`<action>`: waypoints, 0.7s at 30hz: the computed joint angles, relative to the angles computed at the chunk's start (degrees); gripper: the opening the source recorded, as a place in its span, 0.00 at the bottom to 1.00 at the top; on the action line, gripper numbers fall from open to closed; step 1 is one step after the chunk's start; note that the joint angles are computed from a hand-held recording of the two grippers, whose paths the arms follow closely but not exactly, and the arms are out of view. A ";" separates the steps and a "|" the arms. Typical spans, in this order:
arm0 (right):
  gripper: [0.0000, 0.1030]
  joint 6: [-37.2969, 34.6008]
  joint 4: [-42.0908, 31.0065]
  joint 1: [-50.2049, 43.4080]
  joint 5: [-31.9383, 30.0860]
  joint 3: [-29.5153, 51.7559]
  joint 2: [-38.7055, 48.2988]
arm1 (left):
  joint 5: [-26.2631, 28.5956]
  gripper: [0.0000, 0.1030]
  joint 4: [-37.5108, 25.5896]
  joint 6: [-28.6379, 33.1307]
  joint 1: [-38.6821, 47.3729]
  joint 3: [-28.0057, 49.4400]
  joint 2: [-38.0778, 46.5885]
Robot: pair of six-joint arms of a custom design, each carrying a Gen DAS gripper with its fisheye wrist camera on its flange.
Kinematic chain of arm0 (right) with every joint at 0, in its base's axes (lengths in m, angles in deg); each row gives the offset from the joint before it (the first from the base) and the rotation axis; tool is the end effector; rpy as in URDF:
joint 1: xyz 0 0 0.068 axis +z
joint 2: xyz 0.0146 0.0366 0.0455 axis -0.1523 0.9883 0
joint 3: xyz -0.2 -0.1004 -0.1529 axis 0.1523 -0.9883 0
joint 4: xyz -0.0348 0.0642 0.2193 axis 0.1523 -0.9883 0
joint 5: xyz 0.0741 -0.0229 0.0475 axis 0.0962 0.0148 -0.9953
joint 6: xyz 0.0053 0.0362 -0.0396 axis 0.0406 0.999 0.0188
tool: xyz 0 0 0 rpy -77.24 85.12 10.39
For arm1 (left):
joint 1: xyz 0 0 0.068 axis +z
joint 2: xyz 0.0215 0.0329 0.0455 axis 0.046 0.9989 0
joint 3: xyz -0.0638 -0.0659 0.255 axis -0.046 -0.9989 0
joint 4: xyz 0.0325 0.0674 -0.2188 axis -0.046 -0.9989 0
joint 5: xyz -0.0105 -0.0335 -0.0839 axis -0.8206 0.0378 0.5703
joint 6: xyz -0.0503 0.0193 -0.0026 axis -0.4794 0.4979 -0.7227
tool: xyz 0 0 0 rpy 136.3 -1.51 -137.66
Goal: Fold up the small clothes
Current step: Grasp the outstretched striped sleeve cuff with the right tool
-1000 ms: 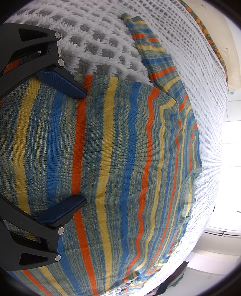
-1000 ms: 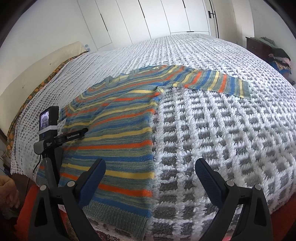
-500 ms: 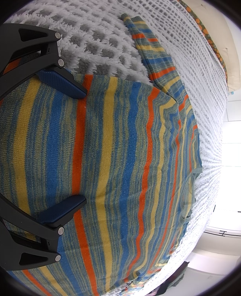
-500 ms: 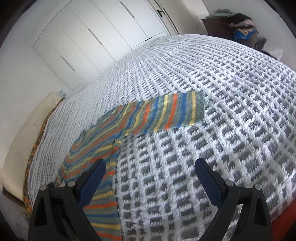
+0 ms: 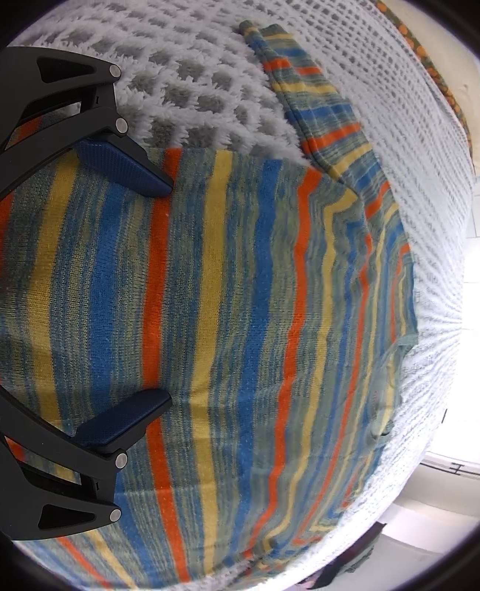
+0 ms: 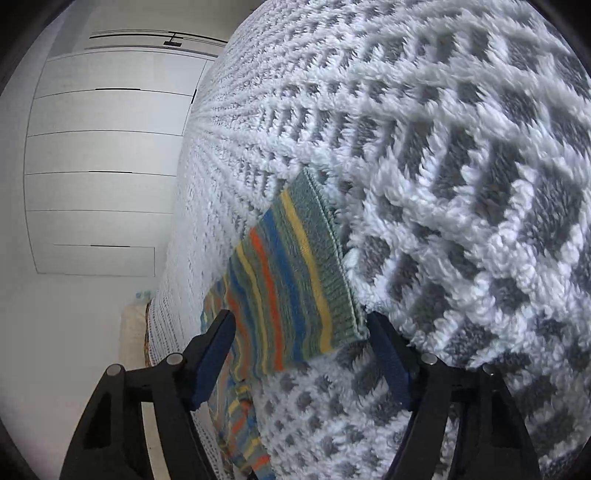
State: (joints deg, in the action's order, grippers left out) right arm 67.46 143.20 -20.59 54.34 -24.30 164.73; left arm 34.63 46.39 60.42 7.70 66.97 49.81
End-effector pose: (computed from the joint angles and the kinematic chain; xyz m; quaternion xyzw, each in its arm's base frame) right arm 0.2539 -0.0380 0.0279 0.5015 0.7365 0.3639 0.2714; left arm 0.3199 0.0245 0.0281 0.0299 0.9668 -0.0265 0.2523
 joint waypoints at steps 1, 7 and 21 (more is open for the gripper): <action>0.52 -0.49 -2.08 0.39 1.34 1.05 -0.66 | -0.13 0.99 -0.46 -0.03 0.11 -0.71 -1.15; 0.06 -7.65 -24.93 3.83 7.88 8.25 -12.39 | 4.72 0.99 -3.16 3.47 3.27 -8.73 -13.08; 0.06 -23.70 -69.02 43.07 22.15 71.30 -4.35 | 19.29 0.99 -14.65 12.70 26.90 -15.01 -28.37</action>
State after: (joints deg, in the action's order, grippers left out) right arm 43.76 74.17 22.49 76.50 47.01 160.38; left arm 53.92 31.74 73.11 34.60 51.97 21.44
